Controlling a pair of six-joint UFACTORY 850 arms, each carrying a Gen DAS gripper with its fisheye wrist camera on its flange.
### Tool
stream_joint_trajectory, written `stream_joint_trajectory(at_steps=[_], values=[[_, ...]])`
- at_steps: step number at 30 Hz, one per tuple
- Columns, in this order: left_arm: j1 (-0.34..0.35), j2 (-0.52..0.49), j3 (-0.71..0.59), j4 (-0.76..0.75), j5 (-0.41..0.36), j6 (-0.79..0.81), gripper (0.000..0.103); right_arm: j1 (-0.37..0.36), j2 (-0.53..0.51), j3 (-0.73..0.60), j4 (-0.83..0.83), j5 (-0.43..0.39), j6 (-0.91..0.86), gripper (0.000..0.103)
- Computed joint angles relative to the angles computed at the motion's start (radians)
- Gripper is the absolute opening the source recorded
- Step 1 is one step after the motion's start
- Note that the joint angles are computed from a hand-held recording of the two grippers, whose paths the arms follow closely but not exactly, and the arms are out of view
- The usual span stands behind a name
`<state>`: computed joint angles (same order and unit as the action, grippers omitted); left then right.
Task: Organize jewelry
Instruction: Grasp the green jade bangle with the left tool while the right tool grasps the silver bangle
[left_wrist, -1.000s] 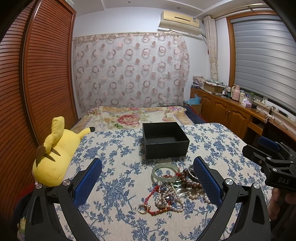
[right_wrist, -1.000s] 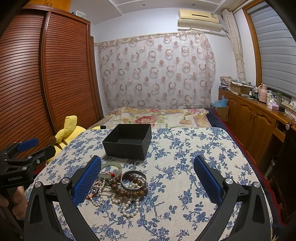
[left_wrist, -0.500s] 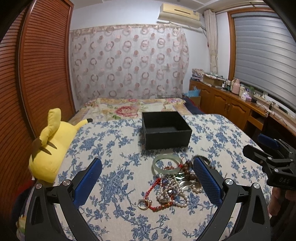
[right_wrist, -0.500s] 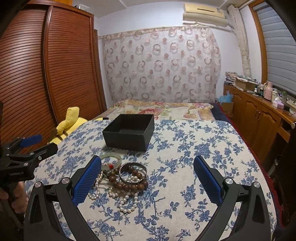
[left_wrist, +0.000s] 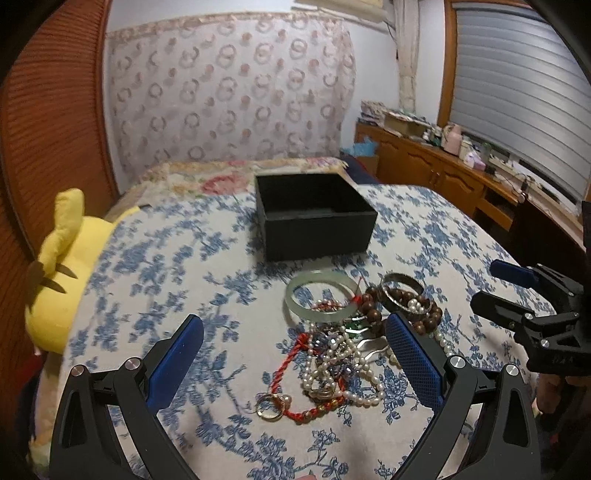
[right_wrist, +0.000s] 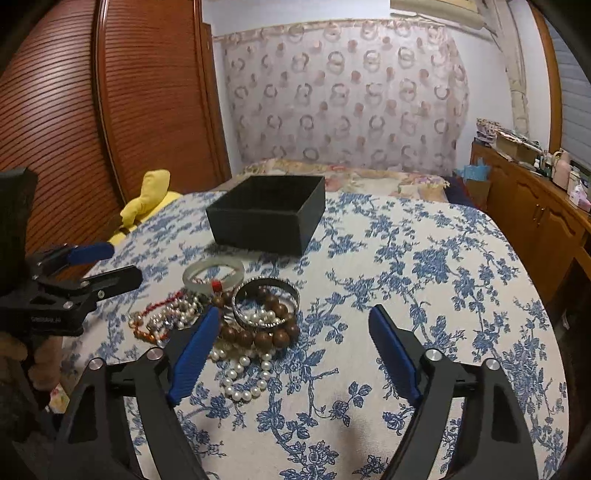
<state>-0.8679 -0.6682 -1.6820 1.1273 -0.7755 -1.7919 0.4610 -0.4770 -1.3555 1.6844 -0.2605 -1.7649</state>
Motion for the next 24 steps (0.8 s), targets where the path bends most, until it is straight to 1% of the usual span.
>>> stream_joint_trajectory(at_steps=[5, 6, 8, 14, 16, 19, 20, 22, 24], values=[[0.038, -0.010, -0.006, -0.065, 0.110, 0.070, 0.095, 0.002, -0.028, -0.028, -0.144, -0.001, 0.118, 0.082], [0.045, -0.013, -0.010, -0.078, 0.129, 0.082, 0.091, 0.004, -0.032, -0.031, -0.159, 0.002, 0.128, 0.082], [0.061, -0.022, -0.024, -0.116, 0.167, 0.119, 0.088, 0.007, -0.040, -0.038, -0.190, 0.004, 0.155, 0.082], [0.094, -0.077, -0.105, -0.279, 0.229, 0.302, 0.083, 0.011, -0.050, -0.046, -0.238, 0.003, 0.200, 0.082], [0.099, -0.101, -0.142, -0.325, 0.213, 0.357, 0.081, 0.011, -0.052, -0.048, -0.251, 0.004, 0.210, 0.082], [0.114, -0.132, -0.187, -0.420, 0.216, 0.450, 0.078, 0.012, -0.057, -0.055, -0.271, 0.002, 0.225, 0.082], [0.116, -0.145, -0.207, -0.440, 0.202, 0.476, 0.077, 0.013, -0.058, -0.056, -0.277, 0.001, 0.226, 0.082], [0.119, -0.157, -0.226, -0.460, 0.191, 0.504, 0.075, 0.013, -0.058, -0.058, -0.285, 0.003, 0.228, 0.082], [0.126, -0.160, -0.230, -0.485, 0.201, 0.519, 0.072, 0.011, -0.061, -0.061, -0.292, 0.002, 0.236, 0.082]])
